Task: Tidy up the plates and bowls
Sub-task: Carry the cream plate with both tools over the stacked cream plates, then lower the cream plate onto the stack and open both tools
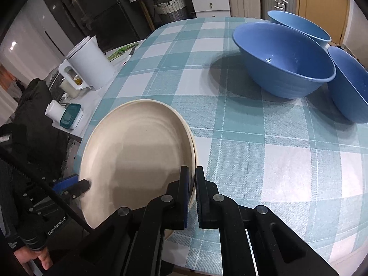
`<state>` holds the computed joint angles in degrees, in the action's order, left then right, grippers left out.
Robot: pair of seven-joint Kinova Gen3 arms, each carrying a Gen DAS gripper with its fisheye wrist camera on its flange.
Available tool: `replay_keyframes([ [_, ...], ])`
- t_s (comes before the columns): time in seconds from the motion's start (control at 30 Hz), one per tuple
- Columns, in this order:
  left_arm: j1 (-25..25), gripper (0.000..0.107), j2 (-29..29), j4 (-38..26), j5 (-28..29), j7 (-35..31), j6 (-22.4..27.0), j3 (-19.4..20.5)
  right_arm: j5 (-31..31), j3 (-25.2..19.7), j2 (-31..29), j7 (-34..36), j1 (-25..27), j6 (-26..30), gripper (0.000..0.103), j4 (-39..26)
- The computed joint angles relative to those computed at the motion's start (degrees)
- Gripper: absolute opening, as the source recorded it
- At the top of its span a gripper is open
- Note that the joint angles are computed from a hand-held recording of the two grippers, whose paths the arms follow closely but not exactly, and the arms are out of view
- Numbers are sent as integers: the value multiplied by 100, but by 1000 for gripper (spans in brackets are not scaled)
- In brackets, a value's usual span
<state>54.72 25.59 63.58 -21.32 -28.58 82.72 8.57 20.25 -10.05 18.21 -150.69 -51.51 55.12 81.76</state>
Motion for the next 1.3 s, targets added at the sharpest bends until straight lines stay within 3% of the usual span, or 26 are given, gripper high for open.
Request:
replay_keyframes([
  [0.4,140,17,-53,143,-220,182,-133,-36,133,14,138,109,-122,239,6,-147],
  [0.77,33,18,-302,627,-273,548,-637,47,721,145,475,244,-607,923,8,-550],
  [0.93,36,20,-400,816,-374,741,-811,88,1192,250,828,469,-996,1510,11,-938],
  [1.3,-306,21,-758,1517,-192,1038,-1640,229,924,247,737,609,-756,1041,13,-723],
])
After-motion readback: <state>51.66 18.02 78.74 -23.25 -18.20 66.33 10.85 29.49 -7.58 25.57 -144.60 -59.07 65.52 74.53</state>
